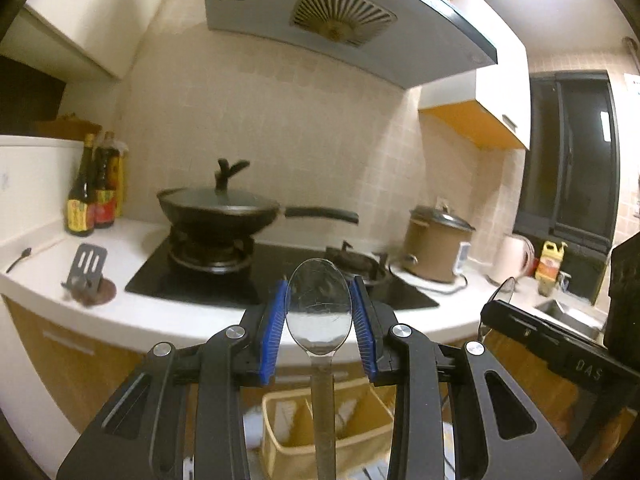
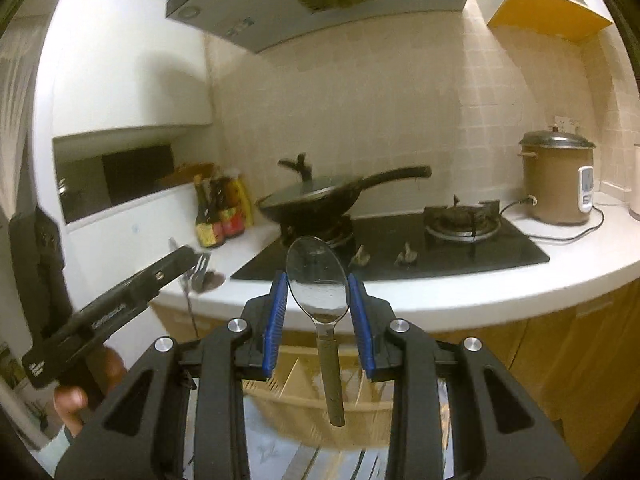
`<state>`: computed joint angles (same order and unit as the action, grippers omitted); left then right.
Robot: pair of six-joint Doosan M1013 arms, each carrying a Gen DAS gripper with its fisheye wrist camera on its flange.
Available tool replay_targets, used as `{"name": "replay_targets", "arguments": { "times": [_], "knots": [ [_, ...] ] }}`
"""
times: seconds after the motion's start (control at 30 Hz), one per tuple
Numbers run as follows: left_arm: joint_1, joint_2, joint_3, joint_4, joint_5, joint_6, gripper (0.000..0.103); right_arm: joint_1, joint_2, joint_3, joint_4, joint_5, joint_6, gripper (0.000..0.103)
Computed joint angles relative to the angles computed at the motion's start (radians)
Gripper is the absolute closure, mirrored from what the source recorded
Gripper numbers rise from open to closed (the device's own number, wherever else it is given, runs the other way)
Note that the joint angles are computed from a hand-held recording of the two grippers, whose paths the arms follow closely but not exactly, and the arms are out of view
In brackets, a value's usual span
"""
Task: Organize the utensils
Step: 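Lift both spoons over the beige basket and open the left tool to drop its spoon, then lower the clear spoon into the basket and open the right tool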
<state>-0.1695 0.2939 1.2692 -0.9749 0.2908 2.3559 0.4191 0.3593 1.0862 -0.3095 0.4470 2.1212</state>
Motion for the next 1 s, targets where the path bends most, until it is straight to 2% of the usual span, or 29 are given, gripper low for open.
{"name": "replay_targets", "arguments": {
  "times": [0.13,0.33,0.6,0.83,1.0],
  "knots": [
    [0.0,0.035,-0.044,-0.021,-0.042,0.006,0.073,-0.012,0.038,-0.05,-0.066,0.017,0.052,0.075],
    [-0.006,0.085,-0.079,0.09,-0.081,-0.096,0.072,-0.023,0.089,-0.078,-0.103,0.051,0.074,0.075],
    [-0.005,0.136,-0.09,0.227,-0.055,-0.237,0.072,-0.036,0.113,-0.042,-0.057,0.04,0.063,0.075],
    [0.001,0.141,-0.079,0.224,0.002,-0.234,0.072,-0.043,0.104,-0.002,0.002,0.043,0.042,0.074],
    [0.004,0.126,-0.057,0.247,0.02,-0.247,0.062,-0.039,0.089,0.01,0.042,0.076,0.014,0.074]
  ]
}}
